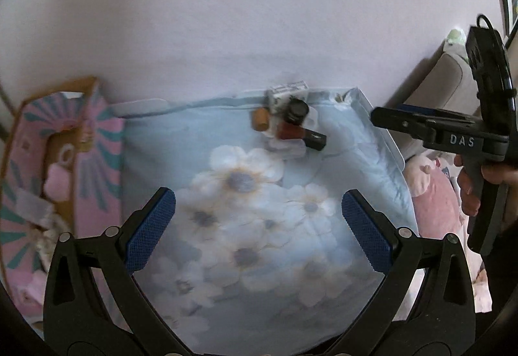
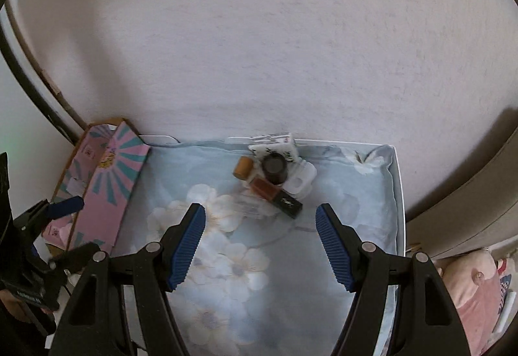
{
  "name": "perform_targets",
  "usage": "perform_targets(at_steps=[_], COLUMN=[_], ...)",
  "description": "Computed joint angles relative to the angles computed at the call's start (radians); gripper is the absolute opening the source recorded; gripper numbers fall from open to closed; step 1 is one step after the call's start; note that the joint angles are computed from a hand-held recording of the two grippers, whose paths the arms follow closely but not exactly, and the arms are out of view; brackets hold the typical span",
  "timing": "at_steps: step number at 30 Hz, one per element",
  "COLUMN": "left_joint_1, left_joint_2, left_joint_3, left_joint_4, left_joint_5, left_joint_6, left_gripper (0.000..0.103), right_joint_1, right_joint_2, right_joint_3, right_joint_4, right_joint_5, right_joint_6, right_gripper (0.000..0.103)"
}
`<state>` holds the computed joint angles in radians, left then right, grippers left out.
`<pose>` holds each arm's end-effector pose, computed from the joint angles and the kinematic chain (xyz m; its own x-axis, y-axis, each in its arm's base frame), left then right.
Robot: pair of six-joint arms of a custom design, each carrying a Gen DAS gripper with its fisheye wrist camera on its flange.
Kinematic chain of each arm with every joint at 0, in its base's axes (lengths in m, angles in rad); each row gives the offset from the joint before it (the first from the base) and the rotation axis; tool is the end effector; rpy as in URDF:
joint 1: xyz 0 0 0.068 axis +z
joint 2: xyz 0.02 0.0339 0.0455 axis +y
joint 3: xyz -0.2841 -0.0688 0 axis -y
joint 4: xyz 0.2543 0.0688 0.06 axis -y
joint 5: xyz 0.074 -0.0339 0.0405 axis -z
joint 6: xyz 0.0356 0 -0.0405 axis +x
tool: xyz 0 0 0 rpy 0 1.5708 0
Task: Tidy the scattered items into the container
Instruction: 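Return both tools to the remaining items on the cloth, then grasp the clear plastic cup with the left tool while the right tool grasps the black jar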
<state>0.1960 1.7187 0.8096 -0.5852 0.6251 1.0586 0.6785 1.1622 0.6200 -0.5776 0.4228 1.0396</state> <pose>0.2721 0.0328 0.1282 -0.5787 0.6057 -0.5460 0.7966 0.5633 -0.2193 0.1667 0.1156 0.1986 -0.7284 0.4228 -0.5392 0.3847 0.9035 0.1887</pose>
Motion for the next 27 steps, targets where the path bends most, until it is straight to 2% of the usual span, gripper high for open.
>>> perform_targets(at_steps=[2,4,8,9,11,13,15,19,21,23,27], left_joint_1=[-0.035,-0.083,-0.215,-0.258,-0.307,-0.353,-0.391,-0.419,-0.428,-0.44,-0.463], left_joint_2=[0.005,0.023,0.109,0.157,0.221,0.293,0.362,0.413,0.425,0.428,0.424], left_joint_3=[-0.039,-0.091,-0.194,-0.216,-0.239,-0.243,-0.215,-0.209,-0.204,-0.202,-0.2], left_joint_4=[0.063,0.172,0.479,0.586,0.718,0.819,0.849,0.938,0.968,0.984,0.99], left_joint_5=[0.0,0.004,-0.013,-0.019,-0.034,-0.061,-0.082,-0.095,-0.098,-0.108,-0.12], left_joint_6=[-0.041,-0.103,-0.279,-0.338,-0.404,-0.456,-0.5,-0.566,-0.598,-0.613,-0.615], left_gripper=[0.102,0.102,0.102,0.101,0.099,0.092,0.083,0.081,0.079,0.074,0.053], right_joint_1=[-0.049,-0.1,-0.225,-0.263,-0.315,-0.36,-0.392,-0.414,-0.43,-0.448,-0.471], right_joint_2=[-0.012,-0.005,0.061,0.09,0.156,0.222,0.293,0.408,0.442,0.477,0.506], right_joint_3=[-0.034,-0.064,-0.129,-0.146,-0.158,-0.167,-0.163,-0.131,-0.122,-0.109,-0.1], right_joint_4=[0.043,0.099,0.272,0.328,0.414,0.498,0.57,0.637,0.664,0.683,0.708], right_joint_5=[-0.038,-0.074,-0.163,-0.196,-0.241,-0.288,-0.337,-0.378,-0.403,-0.424,-0.442], right_joint_6=[-0.052,-0.112,-0.253,-0.286,-0.34,-0.397,-0.444,-0.493,-0.508,-0.522,-0.541], right_gripper=[0.066,0.066,0.066,0.066,0.066,0.066,0.06,0.058,0.048,0.045,0.044])
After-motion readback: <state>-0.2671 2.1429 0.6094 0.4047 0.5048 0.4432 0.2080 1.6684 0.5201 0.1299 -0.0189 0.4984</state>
